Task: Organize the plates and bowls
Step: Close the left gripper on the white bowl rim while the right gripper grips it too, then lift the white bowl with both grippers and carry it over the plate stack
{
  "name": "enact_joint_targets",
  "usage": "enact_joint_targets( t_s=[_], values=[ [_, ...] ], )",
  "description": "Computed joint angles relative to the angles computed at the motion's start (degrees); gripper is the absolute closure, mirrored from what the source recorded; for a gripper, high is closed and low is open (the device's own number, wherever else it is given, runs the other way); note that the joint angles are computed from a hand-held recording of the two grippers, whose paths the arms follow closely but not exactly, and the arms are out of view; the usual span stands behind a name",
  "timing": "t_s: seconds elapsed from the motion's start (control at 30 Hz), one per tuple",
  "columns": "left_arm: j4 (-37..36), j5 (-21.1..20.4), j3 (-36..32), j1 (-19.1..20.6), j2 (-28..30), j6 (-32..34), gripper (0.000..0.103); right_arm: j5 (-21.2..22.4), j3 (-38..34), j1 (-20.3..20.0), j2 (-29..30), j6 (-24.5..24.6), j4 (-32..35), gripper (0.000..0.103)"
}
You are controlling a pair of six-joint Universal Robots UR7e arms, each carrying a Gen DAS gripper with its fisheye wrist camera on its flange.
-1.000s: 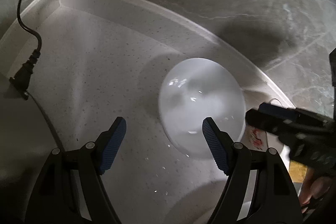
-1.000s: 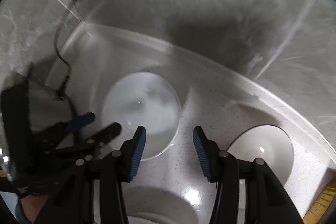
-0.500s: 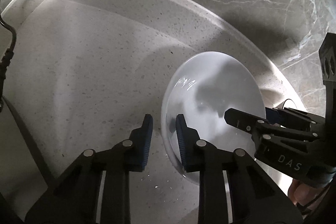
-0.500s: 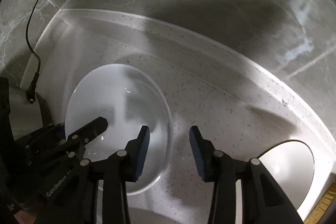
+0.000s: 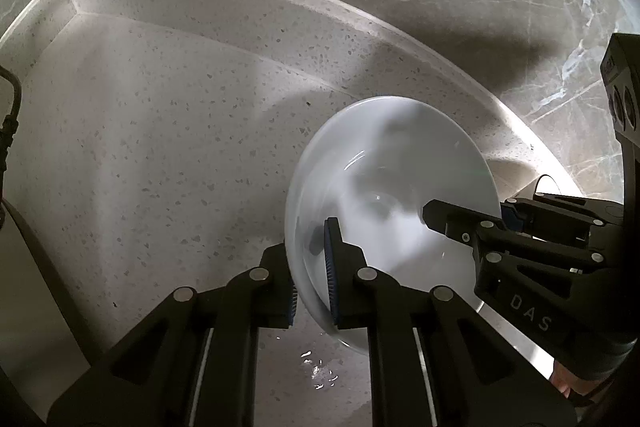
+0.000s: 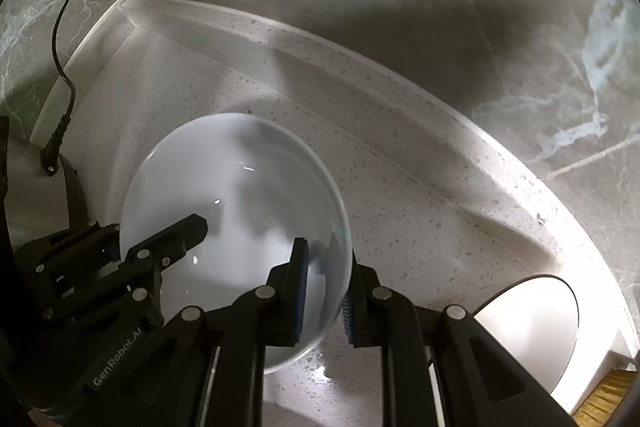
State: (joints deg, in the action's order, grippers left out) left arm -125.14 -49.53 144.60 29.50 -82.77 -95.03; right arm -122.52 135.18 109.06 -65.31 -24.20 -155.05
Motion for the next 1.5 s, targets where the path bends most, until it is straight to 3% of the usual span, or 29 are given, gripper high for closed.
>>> enact_joint_targets(
  t_s=[0.43,0.6,0.77,0.97,1.17,1.5],
  values=[
    [5.9,0.6,0.2,-3.6,-3.3,-4.5,0.093,3.1,1.6,-0.8,-5.5,-1.2,0.9,0.090],
    [10.3,-0.1,-0.2,-7.8,-5.1,-8.4,0.093,4.9,2.5,-0.4,-10.7,-1.9,4.4,0.092],
    [16.4,-2.1,-2.1,-14.5,-5.6,-13.3,0.094,7.0,4.2,0.4,-18.4,-2.9,9.1,0.093],
    [20.6,-6.6,-5.4,-22.9,-2.2,-17.7,0.093,9.4,6.9,0.6,-32.7,-4.5,19.4,0.093],
    [18.7,-11.3,-7.9,-28.7,3.3,-20.0,0.093,11.0,9.0,-2.8,-46.1,-6.2,30.2,0.093],
    [9.1,-18.7,-10.2,-35.5,15.6,-24.1,0.093,11.3,11.5,-8.2,-59.1,-9.8,40.5,0.093]
  ],
)
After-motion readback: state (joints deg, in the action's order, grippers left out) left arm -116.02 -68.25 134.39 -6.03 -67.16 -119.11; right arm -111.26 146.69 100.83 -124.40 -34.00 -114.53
